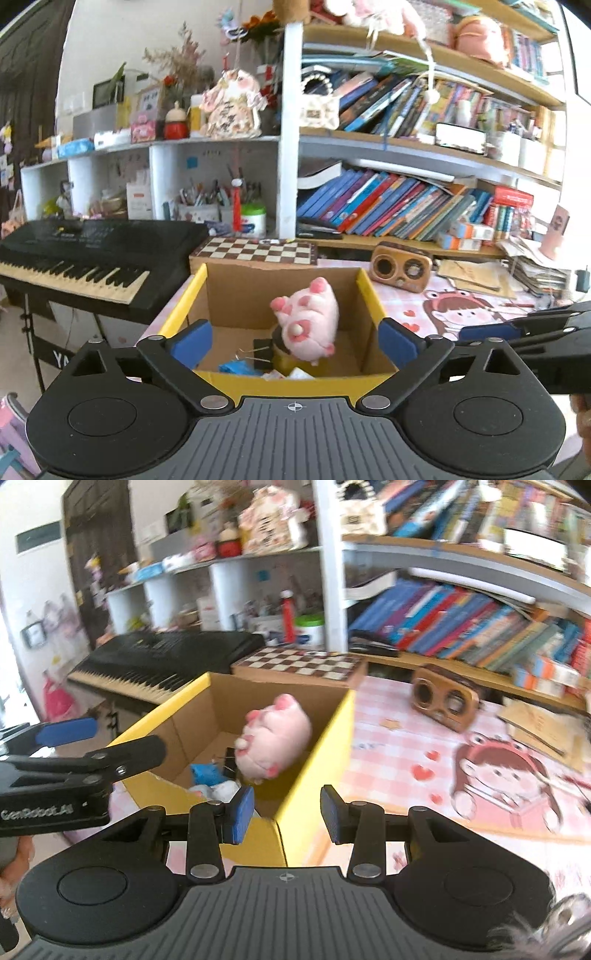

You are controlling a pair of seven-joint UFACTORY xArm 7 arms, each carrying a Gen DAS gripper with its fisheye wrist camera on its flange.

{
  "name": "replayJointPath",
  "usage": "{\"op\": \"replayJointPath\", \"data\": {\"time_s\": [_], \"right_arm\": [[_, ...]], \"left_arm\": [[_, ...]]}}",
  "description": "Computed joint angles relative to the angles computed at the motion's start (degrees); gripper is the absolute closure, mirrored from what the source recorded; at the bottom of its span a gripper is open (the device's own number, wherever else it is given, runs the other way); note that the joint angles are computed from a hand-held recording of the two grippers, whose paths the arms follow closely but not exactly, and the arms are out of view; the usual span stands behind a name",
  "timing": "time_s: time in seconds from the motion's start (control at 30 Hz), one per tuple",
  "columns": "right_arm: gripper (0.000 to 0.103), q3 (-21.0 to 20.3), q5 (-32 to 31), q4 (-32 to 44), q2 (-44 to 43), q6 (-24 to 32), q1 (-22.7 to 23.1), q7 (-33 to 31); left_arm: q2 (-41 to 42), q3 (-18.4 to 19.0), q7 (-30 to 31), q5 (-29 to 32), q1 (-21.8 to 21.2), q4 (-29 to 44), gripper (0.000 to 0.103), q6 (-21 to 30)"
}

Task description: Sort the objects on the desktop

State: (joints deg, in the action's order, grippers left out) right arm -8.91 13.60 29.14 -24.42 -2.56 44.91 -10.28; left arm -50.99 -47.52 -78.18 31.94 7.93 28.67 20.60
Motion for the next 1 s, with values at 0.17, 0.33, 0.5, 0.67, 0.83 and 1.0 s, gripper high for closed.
{"op": "replayJointPath", "data": {"time_s": [0.17,0.33,0.5,0.67,0.83,1.0], "right_arm": [[0.065,11.66,-2.6,-8.44,-9.78,1.09,-13.18,8.09],[0.065,16.99,-5.51,-15.45,-20.37,5.46,-19.01,15.35],[0.065,19.5,-8.2,-21.86,-33.13,11.92,-21.18,21.82],[0.064,21.43,-10.99,-26.55,-44.91,19.4,-20.77,27.96],[0.063,23.1,-13.54,-29.1,-52.17,25.25,-18.64,33.49],[0.063,21.67,-15.48,-29.22,-53.59,28.39,-17.5,34.78]], "left_arm": [[-3.66,-3.23,-2.07,-0.65,-3.62,-0.96,0.004,3.98],[-4.16,-4.31,-3.1,-1.51,-7.98,-1.17,0.004,7.18],[-4.02,-4.86,-4.56,-2.31,-12.16,-1.27,0.004,10.42],[-2.89,-4.94,-6.67,-3.39,-16.49,-1.4,0.004,13.64],[0.61,-5.39,-7.66,-2.94,-19.36,-0.12,0.004,16.87],[3.79,-4.83,-8.41,-0.83,-20.71,0.95,0.004,17.55]]}}
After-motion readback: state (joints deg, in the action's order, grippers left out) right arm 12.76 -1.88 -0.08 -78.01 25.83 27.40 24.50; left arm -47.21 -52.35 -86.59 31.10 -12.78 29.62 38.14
